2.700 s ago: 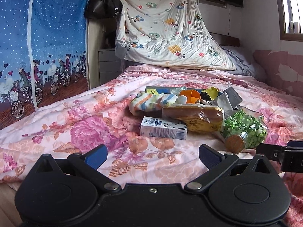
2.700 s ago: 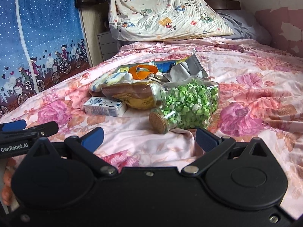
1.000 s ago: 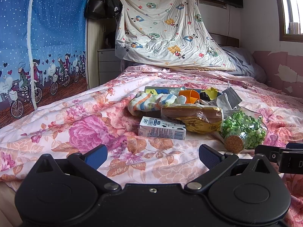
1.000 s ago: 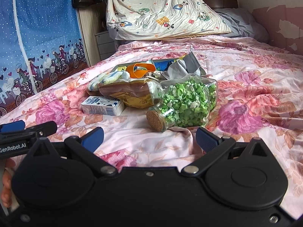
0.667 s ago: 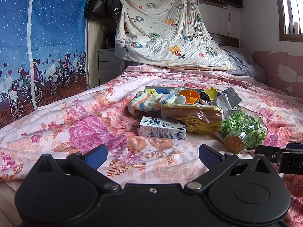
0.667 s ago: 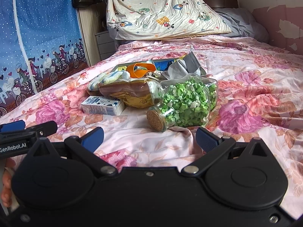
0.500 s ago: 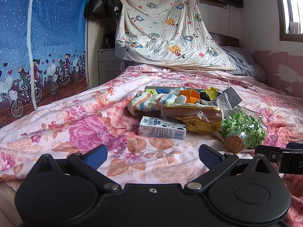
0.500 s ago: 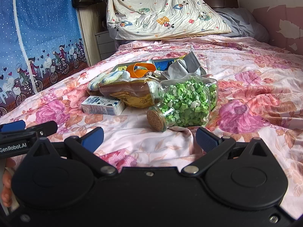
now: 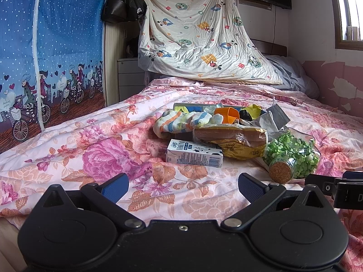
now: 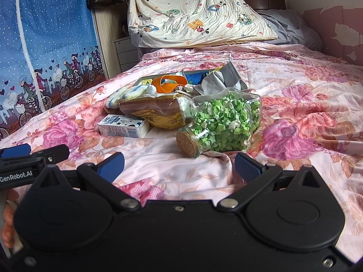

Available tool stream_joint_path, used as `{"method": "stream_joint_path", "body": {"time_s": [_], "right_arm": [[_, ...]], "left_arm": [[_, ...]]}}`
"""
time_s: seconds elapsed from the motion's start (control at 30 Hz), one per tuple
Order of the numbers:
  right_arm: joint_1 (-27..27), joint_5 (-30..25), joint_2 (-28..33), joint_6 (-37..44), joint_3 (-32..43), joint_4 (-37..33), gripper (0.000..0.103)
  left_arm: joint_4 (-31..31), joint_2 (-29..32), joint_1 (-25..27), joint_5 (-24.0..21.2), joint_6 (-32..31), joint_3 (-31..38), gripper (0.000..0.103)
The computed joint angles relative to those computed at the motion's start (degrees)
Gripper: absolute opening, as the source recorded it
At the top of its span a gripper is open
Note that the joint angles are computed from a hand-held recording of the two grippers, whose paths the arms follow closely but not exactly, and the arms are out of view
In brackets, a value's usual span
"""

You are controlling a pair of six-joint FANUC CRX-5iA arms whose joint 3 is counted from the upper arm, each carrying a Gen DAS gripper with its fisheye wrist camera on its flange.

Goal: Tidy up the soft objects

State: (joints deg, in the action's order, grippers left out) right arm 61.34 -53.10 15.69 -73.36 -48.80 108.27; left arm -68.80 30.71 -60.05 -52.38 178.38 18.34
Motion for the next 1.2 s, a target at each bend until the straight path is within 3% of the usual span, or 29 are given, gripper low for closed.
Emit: {"method": "stream_joint_path", "body": {"time_s": [0.57, 1.2], "right_arm": [[0.03, 0.05, 0.12, 0.00, 0.10, 0.08, 0.102], [0.03, 0.17, 0.22, -0.04, 0.15, 0.25, 0.102]], "left_arm": [[4.42, 0.32, 1.10, -0.42, -2.78, 0.94, 0.102], [3.74, 0.73, 0.47, -1.87, -3.34, 1.88, 0.102]]}}
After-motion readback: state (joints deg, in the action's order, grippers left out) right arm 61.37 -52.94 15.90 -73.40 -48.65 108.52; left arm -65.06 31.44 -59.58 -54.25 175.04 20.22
